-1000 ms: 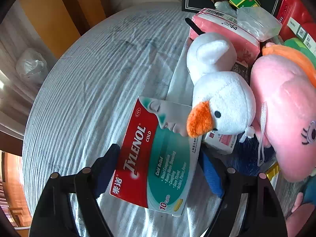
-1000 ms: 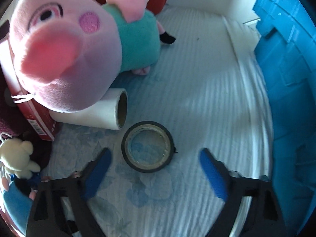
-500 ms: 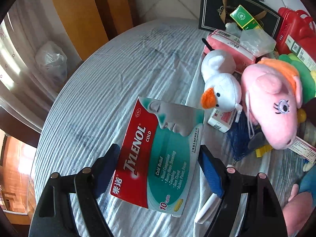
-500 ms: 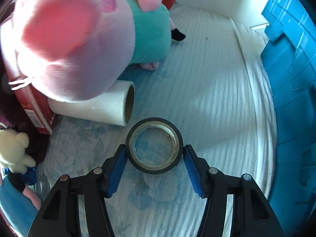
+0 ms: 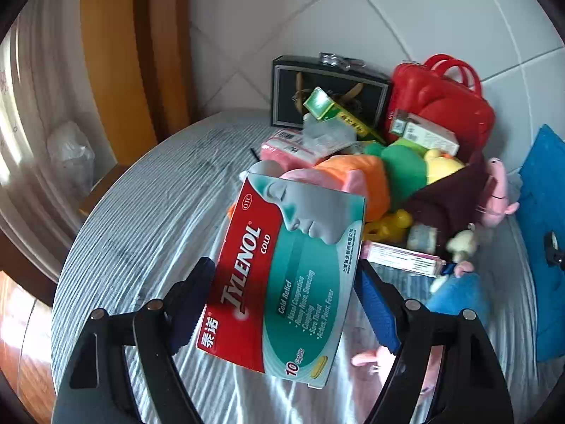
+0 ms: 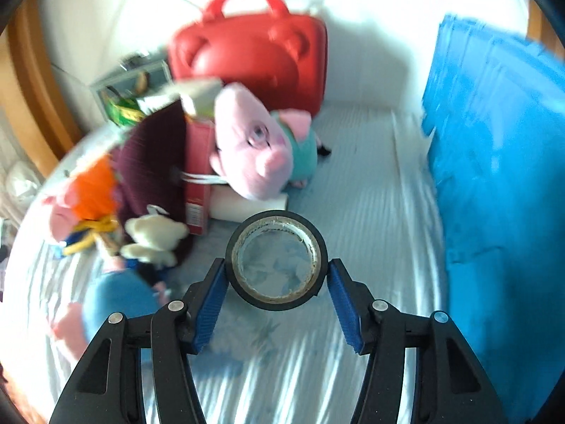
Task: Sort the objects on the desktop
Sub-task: 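Lift the Tylenol box and tape roll and carry them over the crate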
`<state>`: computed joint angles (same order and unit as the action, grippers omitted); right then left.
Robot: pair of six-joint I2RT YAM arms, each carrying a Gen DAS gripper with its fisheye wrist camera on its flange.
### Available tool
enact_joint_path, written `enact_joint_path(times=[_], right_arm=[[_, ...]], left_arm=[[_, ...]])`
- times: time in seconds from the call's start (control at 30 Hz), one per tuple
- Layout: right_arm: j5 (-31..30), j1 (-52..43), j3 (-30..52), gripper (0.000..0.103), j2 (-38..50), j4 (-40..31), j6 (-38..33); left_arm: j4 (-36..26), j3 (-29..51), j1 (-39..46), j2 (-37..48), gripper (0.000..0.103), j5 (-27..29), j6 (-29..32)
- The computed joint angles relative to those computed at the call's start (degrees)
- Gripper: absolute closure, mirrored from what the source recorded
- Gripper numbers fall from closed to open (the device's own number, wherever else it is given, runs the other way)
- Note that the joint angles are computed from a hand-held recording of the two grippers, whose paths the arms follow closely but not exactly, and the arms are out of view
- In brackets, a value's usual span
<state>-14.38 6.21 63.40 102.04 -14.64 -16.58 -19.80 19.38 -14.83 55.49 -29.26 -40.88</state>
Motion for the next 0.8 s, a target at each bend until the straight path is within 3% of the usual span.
enact_joint_path(times=[0.13,0.3,0.57,0.8], right_arm=[[-3.92,-3.42,-4.47,0.046,-9.57,-0.29,-2.96],[-10.39,-10.17,-8.43,0.046,-21.59,-2.37,-5.2],[-22.26,-25.01,-6.8,0.046,-29.29,-4.83,-7.76],[-31.34,-39.4,2.36,0.046,-24.86,-6.61,-11.88]], left_arm=[[-8.91,8.03,-17.23,2.24,0.023,-9.17,-8.8],[-10.81,18.45,-29.45,10.54,0.023,-14.77,-12.52],[-9.45,41.28,-40.13,29.61,0.023,-18.71,-8.67],[-10.06,64.92,-45.85,46.03,0.024,-21.57,-0.49]])
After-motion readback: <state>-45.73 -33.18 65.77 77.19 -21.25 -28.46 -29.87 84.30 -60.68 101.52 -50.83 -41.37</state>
